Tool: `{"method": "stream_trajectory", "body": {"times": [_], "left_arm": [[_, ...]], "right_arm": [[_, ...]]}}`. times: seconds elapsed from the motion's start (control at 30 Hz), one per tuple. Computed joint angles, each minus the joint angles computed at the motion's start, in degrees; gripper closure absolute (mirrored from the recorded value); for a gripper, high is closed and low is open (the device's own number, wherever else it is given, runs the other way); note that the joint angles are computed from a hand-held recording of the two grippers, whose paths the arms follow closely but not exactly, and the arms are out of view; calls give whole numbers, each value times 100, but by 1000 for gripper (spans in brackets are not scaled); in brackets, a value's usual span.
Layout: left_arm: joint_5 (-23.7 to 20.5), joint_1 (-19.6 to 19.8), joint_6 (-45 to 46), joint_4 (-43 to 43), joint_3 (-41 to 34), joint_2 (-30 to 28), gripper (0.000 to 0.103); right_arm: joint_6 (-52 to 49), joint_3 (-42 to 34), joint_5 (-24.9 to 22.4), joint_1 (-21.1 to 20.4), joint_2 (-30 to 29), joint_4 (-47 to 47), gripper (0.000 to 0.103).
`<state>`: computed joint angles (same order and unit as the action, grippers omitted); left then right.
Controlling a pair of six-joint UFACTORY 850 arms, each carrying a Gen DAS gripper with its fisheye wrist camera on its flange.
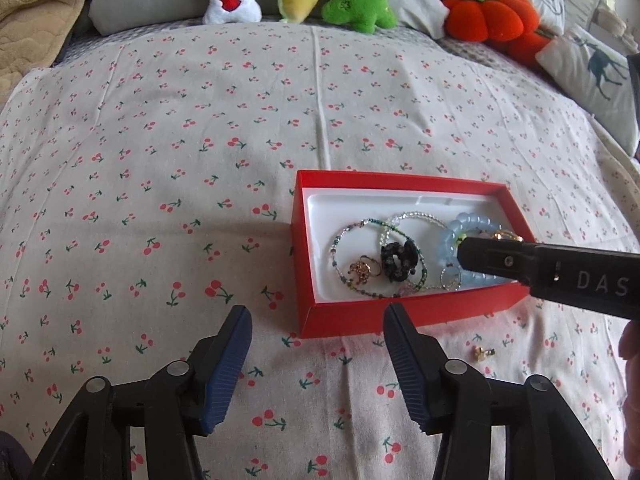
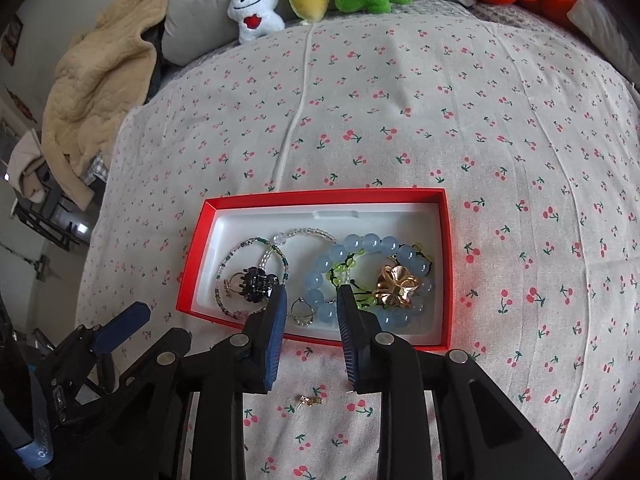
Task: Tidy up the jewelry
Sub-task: 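Withdraw both tools toward the two small gold earrings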
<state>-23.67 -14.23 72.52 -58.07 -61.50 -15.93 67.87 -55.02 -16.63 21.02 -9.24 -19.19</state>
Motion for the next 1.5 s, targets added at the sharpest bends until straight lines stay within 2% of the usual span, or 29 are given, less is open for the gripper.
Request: {"method": "stream_trajectory", "body": {"times": [0.2,0.43,0.6,0.93,1.1,1.27,1.5], "left_arm": [[83,-43,82,58,174,133,37],[156,-73,130,139,328,262,32],[270,-134,139,275,478,347,28],[459,-272,-33,771,727,454,26],[510,-316,-8,870,821,477,23],[563,-406,-54,1076,924,461,21],[456,-494,202,894,1058,375,20]], "right_arm": [[339,151,-182,141,219,-427,72],[419,398,-338,248,462,-466,71],[527,564,-409,286,585,-477,54],[601,771,-649,389,718,-467,53],[592,832,-820,471,737,-481,38],[683,874,-1105,539,705,-616,36],[641,1022,-1420,570,736,-670,35]]}}
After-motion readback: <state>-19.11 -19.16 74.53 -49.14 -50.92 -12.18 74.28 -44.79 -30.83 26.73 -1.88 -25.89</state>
